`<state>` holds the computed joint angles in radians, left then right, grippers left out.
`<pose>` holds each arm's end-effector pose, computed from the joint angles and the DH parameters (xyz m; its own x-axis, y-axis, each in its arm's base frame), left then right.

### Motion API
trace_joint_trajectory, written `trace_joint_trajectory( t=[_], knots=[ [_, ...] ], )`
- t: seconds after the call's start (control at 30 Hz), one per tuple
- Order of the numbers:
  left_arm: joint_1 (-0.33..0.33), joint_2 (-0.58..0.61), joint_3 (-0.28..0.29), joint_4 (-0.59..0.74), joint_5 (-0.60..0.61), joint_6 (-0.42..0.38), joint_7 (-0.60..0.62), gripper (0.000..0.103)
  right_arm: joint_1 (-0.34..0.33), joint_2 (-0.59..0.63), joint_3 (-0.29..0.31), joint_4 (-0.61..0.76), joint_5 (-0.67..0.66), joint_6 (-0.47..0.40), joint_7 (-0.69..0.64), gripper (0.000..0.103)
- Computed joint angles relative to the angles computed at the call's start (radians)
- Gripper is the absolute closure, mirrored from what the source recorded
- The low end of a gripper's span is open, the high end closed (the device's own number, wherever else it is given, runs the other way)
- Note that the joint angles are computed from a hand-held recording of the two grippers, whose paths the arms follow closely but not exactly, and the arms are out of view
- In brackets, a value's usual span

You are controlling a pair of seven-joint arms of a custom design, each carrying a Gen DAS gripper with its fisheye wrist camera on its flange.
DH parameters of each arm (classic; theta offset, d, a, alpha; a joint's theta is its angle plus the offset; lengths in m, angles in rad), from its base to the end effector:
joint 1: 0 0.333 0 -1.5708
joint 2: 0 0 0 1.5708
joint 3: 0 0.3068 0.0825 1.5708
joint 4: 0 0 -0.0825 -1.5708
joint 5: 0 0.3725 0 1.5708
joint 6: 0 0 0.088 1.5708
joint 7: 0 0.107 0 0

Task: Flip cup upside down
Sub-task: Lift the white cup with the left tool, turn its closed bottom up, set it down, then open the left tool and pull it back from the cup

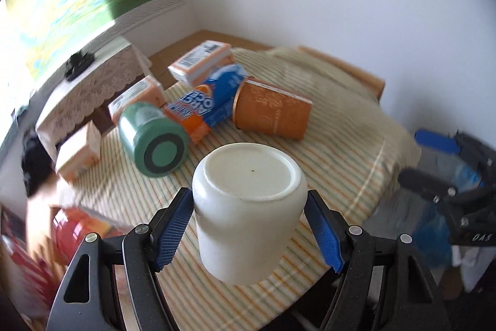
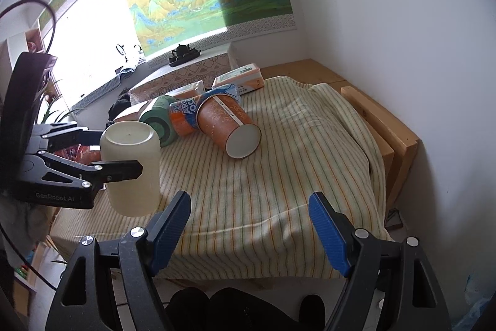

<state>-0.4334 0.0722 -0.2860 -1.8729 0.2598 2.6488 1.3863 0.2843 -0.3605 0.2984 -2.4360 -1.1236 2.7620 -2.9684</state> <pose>0.4625 -0.4079 0.5501 -0.6198 -0.7782 -0.1011 -0.5467 0.5205 -0.6559 0.3612 0.2923 0.4819 -0.0829 -0.9725 -0.2178 -0.5588 0.2263 -0.7978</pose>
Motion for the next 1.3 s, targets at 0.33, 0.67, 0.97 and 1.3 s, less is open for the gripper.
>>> trace_joint_trajectory(
  t=[0.33, 0.67, 0.97, 1.3],
  knots=[
    [0.057, -0.105, -0.010, -0.208, -0.147, 0.222, -0.016, 0.026, 0.026, 0.041, 0.005, 0.037, 0.004, -0.021, -0.020, 0.028],
    [0.076, -0.127, -0.023, -0.263, -0.152, 0.279, -0.025, 0.026, 0.072, 0.088, 0.004, 0.098, -0.012, -0.086, -0.044, 0.028],
    [0.099, -0.137, -0.034, -0.279, -0.078, 0.281, -0.066, 0.025, 0.103, 0.110, -0.011, 0.121, -0.010, -0.105, -0.056, 0.028],
    [0.145, -0.206, -0.052, -0.351, -0.031, 0.313, -0.144, 0.013, 0.126, 0.125, -0.003, 0.152, -0.035, -0.150, -0.055, 0.028]
  ],
)
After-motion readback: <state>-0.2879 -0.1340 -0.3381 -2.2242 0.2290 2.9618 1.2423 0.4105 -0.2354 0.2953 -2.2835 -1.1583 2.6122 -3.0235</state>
